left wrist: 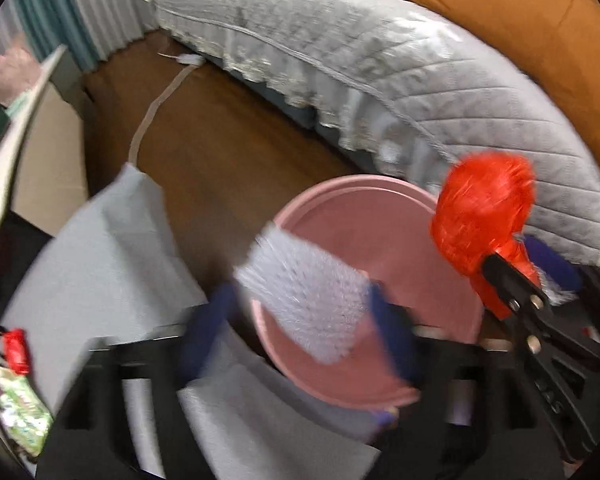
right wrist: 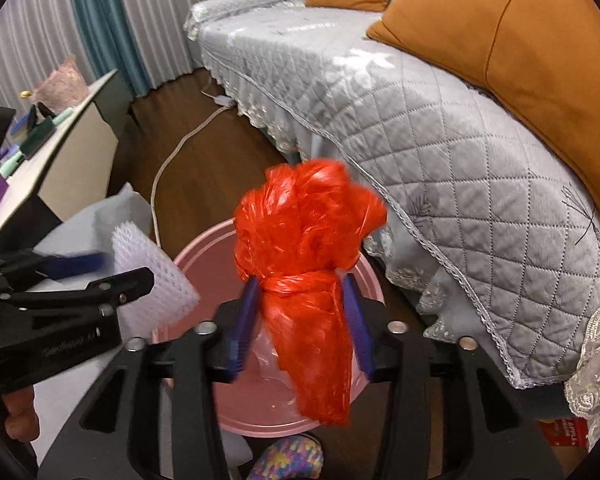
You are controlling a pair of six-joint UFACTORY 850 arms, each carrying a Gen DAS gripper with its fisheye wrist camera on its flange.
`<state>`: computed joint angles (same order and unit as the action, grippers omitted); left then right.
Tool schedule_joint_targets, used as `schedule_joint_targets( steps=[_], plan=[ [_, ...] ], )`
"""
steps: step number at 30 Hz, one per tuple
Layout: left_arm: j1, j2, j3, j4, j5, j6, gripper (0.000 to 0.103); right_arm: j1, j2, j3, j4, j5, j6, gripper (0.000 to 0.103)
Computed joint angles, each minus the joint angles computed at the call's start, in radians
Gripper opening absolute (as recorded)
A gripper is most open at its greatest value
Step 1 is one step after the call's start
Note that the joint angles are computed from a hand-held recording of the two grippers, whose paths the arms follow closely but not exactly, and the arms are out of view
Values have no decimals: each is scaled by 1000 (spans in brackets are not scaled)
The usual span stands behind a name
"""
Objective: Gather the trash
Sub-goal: 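Carry both items over the pink wastebasket and open both grippers, then move both tools back over the table toward the remaining trash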
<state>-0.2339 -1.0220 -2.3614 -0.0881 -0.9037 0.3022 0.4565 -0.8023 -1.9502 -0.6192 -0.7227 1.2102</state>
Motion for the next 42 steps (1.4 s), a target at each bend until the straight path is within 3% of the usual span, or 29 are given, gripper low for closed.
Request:
schedule_joint_targets(
  steps=[1,4,11,18,20,24,27,31,35,38,42],
  plan=[
    [-4,14,26,37,35,-28,87,-1,3,7,-19,4,22,75],
    [-5,-2,2,78,17,-57,87,-3,15,27,-39,21,53,81],
    [13,66,95,100,49,-108,87,14,49,52,-99,57,126,87],
    [110,387,522,53,253,-43,87,81,145,146,-380,139,382,94],
    [160,500,662,67,315,-32,87,114,154,134,-391,122,377,94],
    [252,656,846,118,391,-33,87,206,181,130,-433,190,382,95],
    [328,756,969,155,451,-50,87,267,168,104,-371,231,297,96],
    [423,853,1107,286,515,-196,87,344,105,21,-160,255,72,96],
    [497,925,1223,349,563,-309,87,416,6,-109,2,203,-186,96],
    [561,966,1294,264,570,-265,87,452,-62,-203,107,150,-342,96],
    [607,979,1337,179,578,-208,87,474,-112,-272,181,110,-426,96]
  ],
)
